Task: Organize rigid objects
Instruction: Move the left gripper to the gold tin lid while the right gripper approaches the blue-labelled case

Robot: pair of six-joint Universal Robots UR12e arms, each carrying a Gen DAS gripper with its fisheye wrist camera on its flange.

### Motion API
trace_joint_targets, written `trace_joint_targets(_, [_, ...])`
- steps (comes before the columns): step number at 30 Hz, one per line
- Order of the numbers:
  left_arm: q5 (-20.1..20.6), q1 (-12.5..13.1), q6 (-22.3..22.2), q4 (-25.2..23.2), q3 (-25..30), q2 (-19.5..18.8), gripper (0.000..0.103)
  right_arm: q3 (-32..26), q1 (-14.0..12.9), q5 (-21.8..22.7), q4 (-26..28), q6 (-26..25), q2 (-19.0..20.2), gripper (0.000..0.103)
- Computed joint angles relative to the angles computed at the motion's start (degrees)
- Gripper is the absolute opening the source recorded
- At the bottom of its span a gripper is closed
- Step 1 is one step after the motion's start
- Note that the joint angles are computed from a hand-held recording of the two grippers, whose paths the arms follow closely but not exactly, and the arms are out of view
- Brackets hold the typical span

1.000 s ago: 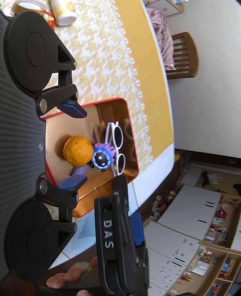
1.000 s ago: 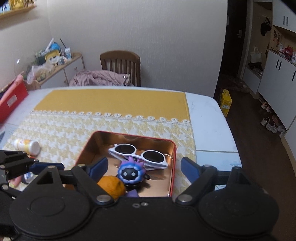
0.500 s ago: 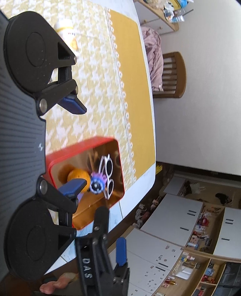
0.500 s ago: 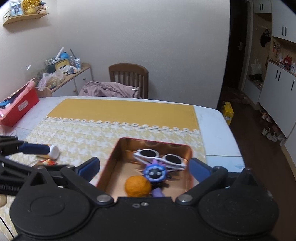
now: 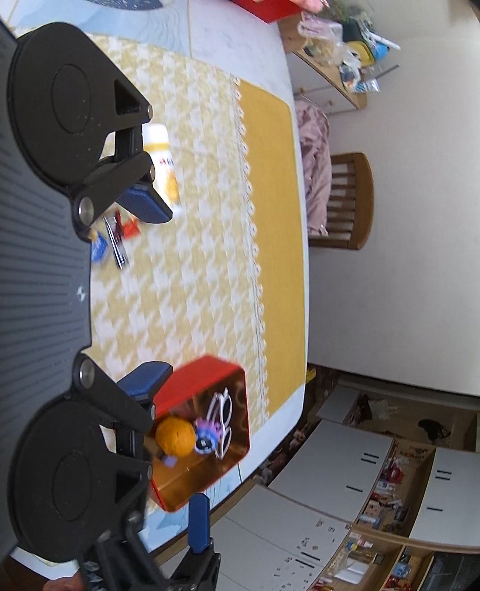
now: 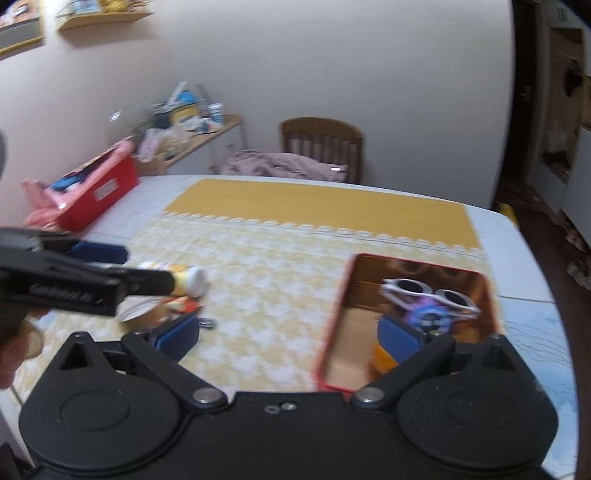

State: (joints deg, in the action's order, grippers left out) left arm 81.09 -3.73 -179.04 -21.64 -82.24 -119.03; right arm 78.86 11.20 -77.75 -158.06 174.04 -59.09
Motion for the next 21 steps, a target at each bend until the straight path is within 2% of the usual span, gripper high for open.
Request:
trace_joint_targets(4, [-0.5, 1.6, -0.7, -0.1, -1.1, 0.4, 0.082, -0.7, 1.3, 1.3, 0.9, -2.0, 0.7, 0.103])
trace_joint_targets(8, [-1.6, 3.2, -0.9, -1.1, -1.9, 0.7, 0.082, -2.0, 2.5, 0.8, 2.2, -2.7, 1.8, 0.103])
trace_joint_targets(12, [-5.8, 4.9, -0.5, -4.2, -2.2, 0.7, 0.082, -3.6, 3.4, 0.3, 4.8, -3.0, 3.1, 0.103])
trace_joint_targets(15, [-8.4, 6.0, 0.3, -7.3, -2.1, 0.4, 0.082, -4.9, 3.8, 1.6, 7.8, -3.4, 4.0, 0.103])
trace_joint_targets(21, [-9.5, 7.3, 1.2, -10.2, -1.7, -0.5, 0.082, -6.6, 5.2, 0.1, 10.4, -6.0, 5.6, 0.103])
